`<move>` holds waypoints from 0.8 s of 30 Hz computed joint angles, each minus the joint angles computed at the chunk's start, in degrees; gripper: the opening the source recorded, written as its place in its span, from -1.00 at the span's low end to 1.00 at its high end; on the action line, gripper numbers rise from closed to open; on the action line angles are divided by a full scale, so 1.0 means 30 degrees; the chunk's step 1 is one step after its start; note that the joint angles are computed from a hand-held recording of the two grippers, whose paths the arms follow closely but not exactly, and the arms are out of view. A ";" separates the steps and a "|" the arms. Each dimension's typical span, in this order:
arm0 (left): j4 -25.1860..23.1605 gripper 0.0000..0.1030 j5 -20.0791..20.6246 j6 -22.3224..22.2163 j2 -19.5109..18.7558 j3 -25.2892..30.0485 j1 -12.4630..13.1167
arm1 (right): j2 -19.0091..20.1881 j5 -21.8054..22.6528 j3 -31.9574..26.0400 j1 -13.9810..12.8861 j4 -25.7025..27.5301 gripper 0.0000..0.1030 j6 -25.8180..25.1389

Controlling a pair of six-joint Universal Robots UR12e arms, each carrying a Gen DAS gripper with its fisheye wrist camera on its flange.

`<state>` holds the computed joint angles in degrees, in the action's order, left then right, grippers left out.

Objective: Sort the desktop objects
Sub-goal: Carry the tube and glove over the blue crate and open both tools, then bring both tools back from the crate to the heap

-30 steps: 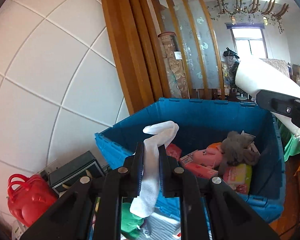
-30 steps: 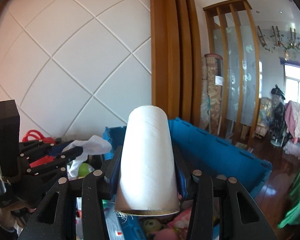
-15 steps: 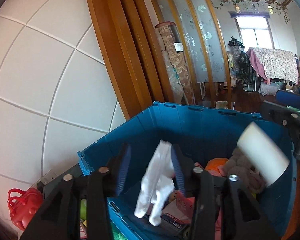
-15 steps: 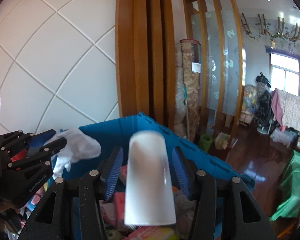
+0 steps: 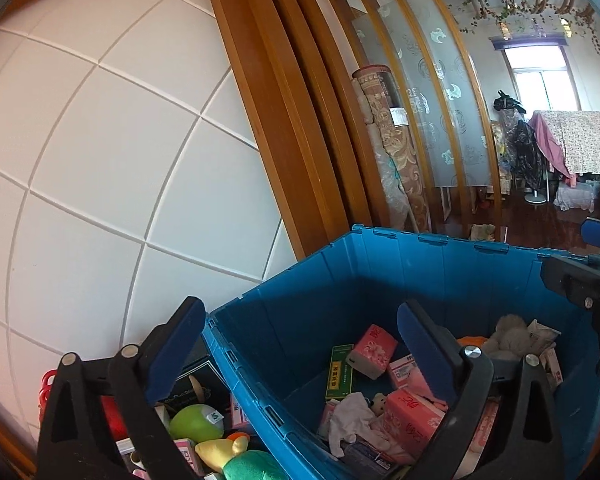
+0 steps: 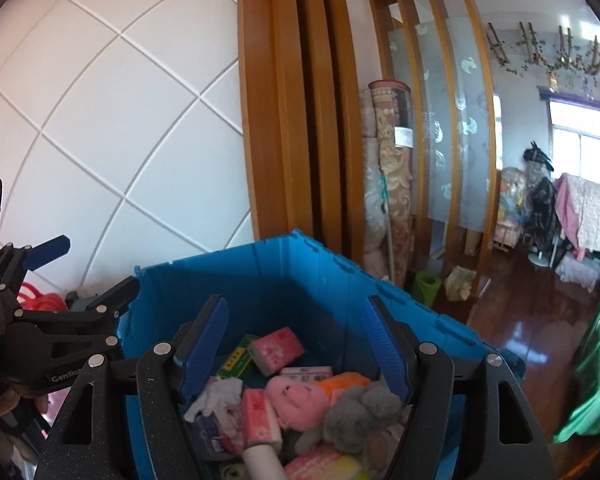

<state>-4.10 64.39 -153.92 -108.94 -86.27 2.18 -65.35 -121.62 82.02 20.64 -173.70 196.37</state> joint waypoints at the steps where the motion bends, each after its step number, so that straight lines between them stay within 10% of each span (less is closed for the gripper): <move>1: 0.0004 0.91 0.0009 -0.0111 -0.0008 0.0021 0.0013 | -0.0017 0.0065 0.0071 0.0040 -0.0122 0.54 -0.0065; 24: 0.1802 0.91 0.1289 -0.1642 0.1206 -0.2813 0.0887 | -0.0555 0.1747 0.1742 0.0363 -0.2435 0.82 -0.0649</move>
<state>1.31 68.26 -158.85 -105.32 -94.71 4.84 -67.02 -116.38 87.24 21.73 -181.01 194.42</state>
